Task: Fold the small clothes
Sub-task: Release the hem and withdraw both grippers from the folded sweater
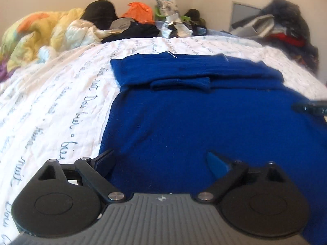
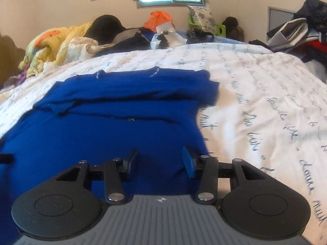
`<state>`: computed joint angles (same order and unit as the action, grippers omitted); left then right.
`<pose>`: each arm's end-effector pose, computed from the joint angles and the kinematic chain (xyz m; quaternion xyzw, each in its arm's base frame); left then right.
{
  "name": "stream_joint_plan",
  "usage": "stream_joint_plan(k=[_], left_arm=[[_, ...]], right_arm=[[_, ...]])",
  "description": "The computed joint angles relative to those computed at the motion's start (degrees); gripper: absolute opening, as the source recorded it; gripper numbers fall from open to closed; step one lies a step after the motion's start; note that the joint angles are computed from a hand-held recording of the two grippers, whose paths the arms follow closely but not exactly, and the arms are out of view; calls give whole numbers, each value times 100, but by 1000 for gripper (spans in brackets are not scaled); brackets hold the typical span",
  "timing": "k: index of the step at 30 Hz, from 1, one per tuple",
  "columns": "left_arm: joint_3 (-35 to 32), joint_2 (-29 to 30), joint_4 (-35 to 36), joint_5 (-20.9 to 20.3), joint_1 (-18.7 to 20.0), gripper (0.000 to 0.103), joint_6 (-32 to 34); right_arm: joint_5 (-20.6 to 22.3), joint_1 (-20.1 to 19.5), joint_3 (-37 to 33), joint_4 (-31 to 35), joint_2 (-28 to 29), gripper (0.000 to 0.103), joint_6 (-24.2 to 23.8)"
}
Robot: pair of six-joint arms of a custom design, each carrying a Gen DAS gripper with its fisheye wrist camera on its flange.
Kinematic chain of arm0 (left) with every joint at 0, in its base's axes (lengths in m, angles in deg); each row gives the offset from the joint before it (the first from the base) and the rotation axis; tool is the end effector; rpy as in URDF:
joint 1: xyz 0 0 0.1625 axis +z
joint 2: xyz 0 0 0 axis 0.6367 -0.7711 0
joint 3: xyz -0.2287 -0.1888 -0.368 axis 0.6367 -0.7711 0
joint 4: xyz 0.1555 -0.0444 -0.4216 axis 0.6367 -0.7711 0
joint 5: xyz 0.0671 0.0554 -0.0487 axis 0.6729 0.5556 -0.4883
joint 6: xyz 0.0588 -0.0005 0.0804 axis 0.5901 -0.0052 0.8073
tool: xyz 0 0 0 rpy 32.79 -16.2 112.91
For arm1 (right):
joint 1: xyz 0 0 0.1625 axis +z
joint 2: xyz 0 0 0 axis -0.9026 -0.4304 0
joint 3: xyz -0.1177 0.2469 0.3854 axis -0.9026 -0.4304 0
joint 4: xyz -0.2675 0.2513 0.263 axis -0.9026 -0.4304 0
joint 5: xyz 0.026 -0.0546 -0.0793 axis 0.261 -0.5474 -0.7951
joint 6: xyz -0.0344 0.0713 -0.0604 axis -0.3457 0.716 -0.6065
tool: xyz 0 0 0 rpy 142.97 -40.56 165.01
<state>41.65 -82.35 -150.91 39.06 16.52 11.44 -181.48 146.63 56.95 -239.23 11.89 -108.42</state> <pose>-0.2168 -0.7175 0.0572 0.1042 0.8187 -0.4084 0.3899 0.0117 -0.8664 0.2547 0.3573 -0.8588 0.3081 0.1997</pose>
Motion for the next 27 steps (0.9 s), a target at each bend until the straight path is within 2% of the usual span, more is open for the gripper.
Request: stream_joint_plan(k=[1, 2, 3, 4, 5, 7, 8, 9, 10, 11, 12, 13, 14, 16, 18, 19, 20, 21, 23, 24, 25, 26, 27], left_arm=[[-53, 42, 11, 270, -55, 99, 93], [-72, 92, 0, 467, -135, 94, 128], [-65, 101, 7, 507, -197, 92, 106], [17, 72, -97, 366, -273, 92, 99], [202, 1, -338, 116, -367, 96, 114], [371, -11, -469, -223, -486, 99, 114], [435, -26, -271, -403, -513, 99, 76], [502, -48, -41, -503, -522, 99, 34], [569, -51, 219, -489, -514, 99, -25], [664, -62, 238, -457, -504, 103, -54], [827, -116, 17, -456, -502, 103, -50], [999, -254, -19, -579, -465, 103, -76], [1122, -327, -111, -508, -467, 103, 10], [1307, -435, -241, -400, -466, 103, 25], [1295, -575, 354, -287, -491, 103, -624], [1207, -563, 539, -182, -555, 93, -860], [1135, -532, 484, -181, -612, 90, -896], [1079, -465, 189, -290, -639, 94, -727], [907, -272, -195, -511, -664, 100, -372], [825, -200, -91, -555, -660, 95, -319], [765, -145, 107, -527, -646, 96, -353], [811, -155, 355, -575, -605, 99, -471], [896, -178, 364, -562, -610, 103, -518]], right_arm=[[-119, 32, 58, -204, 26, 46, -226], [-423, 128, 97, -276, 16, 46, -284], [-803, 248, 150, -395, 10, 49, -228], [-943, 347, 265, -510, -66, 51, 36], [-843, 405, 499, -385, -258, 52, 323], [-192, 353, 912, 68, -609, 73, 526], [-120, 344, 1151, 302, -771, 73, 395], [-263, 376, 1309, 415, -837, 73, 151], [-511, 397, 1514, 334, -873, 73, -142], [-593, 333, 1739, 72, -890, 75, -531], [-439, 242, 2020, -315, -1008, 87, -893], [-146, 75, 2181, -462, -1124, 98, -1014], [-69, -38, 2190, -369, -1207, 98, -895], [-235, -97, 2171, -244, -1362, 99, -875], [-461, -65, 2163, -178, -1425, 99, -793], [-806, 71, 2123, -124, -1416, 99, -647], [-960, 185, 2128, -248, -1380, 99, -426], [-874, 245, 2134, -209, -1405, 99, -220], [-257, 281, 2163, 205, -1486, 99, 4], [-207, 320, 2150, 345, -1448, 99, 27], [-377, 384, 2164, 283, -1360, 98, -53], [-763, 461, 2154, 37, -1206, 98, -173], [-912, 438, 2155, -53, -1103, 101, -304]])
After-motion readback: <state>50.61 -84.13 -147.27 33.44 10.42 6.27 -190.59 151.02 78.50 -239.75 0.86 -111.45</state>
